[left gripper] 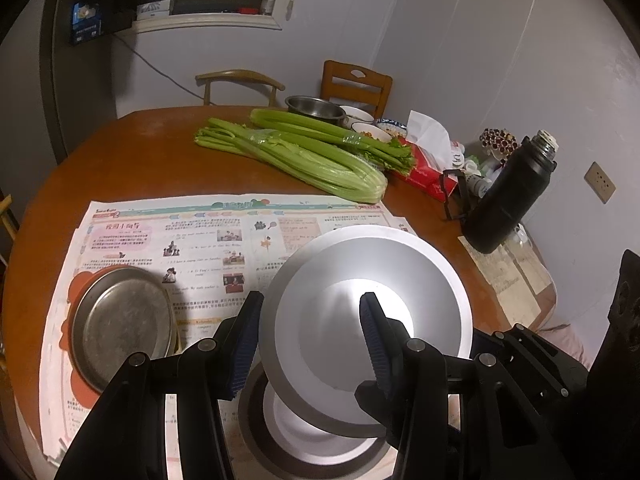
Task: Organize plates and bowls
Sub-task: 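Lift the paper bowl with the left gripper and carry it over the nested bowls, then lower the paper bowl into the nested bowls and open the left gripper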
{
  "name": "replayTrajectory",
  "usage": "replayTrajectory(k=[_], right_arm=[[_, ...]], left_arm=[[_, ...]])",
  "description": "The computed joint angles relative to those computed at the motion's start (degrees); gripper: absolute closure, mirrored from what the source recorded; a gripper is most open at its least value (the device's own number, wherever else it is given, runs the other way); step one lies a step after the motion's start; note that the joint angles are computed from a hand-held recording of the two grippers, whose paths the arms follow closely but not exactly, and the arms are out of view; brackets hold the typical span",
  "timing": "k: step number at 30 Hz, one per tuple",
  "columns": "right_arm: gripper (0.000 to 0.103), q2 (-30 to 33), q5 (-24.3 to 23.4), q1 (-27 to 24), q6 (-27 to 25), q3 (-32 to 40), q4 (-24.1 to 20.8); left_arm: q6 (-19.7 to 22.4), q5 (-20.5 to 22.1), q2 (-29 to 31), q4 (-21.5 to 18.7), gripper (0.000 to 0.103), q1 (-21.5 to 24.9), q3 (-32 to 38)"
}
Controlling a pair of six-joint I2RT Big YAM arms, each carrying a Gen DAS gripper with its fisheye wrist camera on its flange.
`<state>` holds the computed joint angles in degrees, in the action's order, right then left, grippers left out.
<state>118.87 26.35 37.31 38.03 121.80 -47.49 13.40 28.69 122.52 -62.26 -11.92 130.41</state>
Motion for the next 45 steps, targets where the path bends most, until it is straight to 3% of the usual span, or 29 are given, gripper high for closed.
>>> replayTrajectory(k=[18, 45], right_arm=[[0.037, -1.12, -1.09, 1.59, 0.56, -3.37, 0.68], [0.037, 0.1, -4.88, 1.54, 2.29, -5.28, -0.49]], left_arm=[[1.25, -0.55, -5.56, 4.74, 0.053, 0.82, -11.33], [2.54, -4.11, -6.02, 6.78, 0.053, 0.31, -17.12]])
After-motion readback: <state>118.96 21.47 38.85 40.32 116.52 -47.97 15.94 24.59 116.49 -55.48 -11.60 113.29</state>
